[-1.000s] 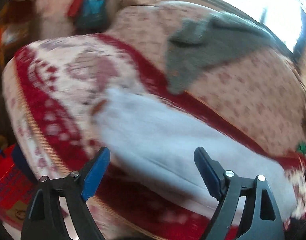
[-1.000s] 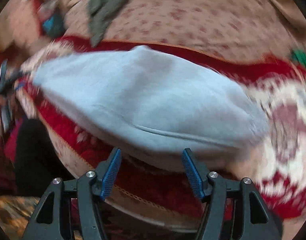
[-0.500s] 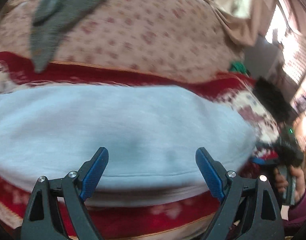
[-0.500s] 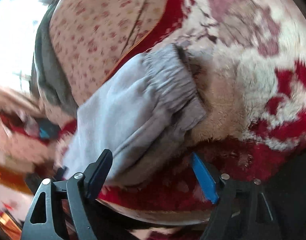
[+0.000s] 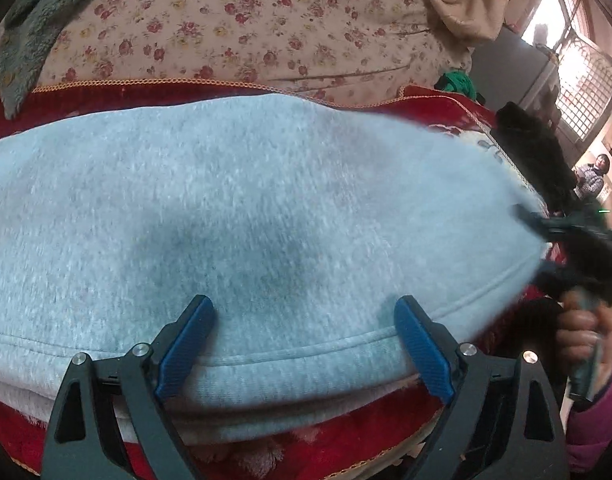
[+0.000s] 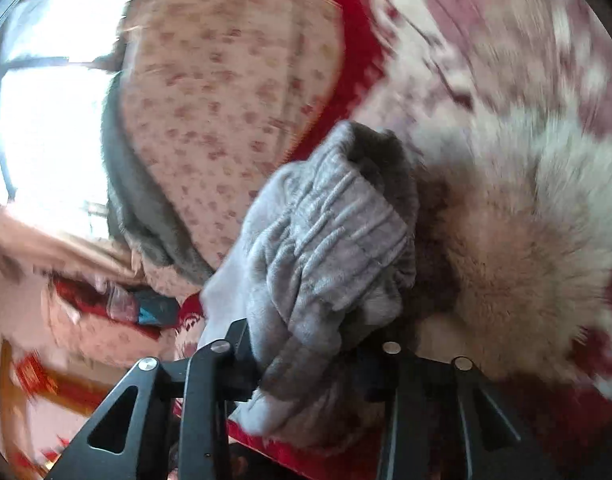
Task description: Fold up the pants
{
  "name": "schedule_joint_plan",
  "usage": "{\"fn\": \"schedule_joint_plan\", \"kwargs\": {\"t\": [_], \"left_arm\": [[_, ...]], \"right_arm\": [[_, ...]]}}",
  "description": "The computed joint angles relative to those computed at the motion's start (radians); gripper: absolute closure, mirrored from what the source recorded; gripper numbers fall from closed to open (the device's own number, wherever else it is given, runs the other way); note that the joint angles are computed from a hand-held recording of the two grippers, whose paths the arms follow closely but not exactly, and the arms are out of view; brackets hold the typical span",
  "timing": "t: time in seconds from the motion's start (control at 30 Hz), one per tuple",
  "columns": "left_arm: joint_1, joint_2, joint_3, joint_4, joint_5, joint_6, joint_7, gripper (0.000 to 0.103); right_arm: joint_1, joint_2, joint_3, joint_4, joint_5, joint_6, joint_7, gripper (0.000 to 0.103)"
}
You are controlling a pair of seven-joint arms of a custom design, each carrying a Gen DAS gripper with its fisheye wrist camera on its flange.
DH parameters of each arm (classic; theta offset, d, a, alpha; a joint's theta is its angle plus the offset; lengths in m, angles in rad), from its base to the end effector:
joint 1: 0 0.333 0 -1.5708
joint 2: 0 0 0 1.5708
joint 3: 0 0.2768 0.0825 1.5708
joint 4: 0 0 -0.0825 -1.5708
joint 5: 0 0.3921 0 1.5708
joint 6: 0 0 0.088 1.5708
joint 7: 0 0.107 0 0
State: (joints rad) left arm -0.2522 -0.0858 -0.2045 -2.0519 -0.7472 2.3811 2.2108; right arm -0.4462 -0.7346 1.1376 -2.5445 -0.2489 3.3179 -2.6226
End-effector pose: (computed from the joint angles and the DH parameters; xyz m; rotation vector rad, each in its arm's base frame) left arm 0.5140 -0.2625 0.4799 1.2716 -2.5753 1.0677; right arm 0.3403 0.3586 0.4463 -0.7033 1.8125 -0.0618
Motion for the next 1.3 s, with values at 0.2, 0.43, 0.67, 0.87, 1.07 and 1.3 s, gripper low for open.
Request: {"fn": "schedule_joint_plan", "kwargs": {"t": [0.2,0.43,0.67,0.87,1.07,1.3], "left_arm": [[-0.007,-0.003,-0.004,-0.025,-0.027,0.021,0.044,0.007],[-0.002,-0.010,0.006,-0.008,-0.007,-0.005,0.031,0.007],[0.023,0.079,0.005,0.136,0.067,0.032,-0.022,0.006],[0.038,0.255,-0.011,0.367,0.202,0.021,-0.140,0.006],[0.016,0.435,-0.007,0.561,0.394,-0.018,-0.316,0.006],[0.010,0.472,-0.020,0.559,0.489,0.033,-0.353,0.006]], "right_arm": [[0.333,0.163,-0.216,0.095,-0.093,-0.425,-0.178,0.069],[0.477,0.275,-0.309,0.265,-0.126,-0.928,-0.291,0.034],[0.521,0.329,-0.417,0.377,-0.308,-0.952,-0.426,0.024],[0.622,0.824,-0.567,0.770,-0.442,-0.841,-0.820,0.022],[0.659,1.234,-0.529,1.201,-0.363,-0.983,-1.236,0.022],[0.718,1.366,-0.593,1.323,-0.262,-1.020,-1.346,0.093]]}}
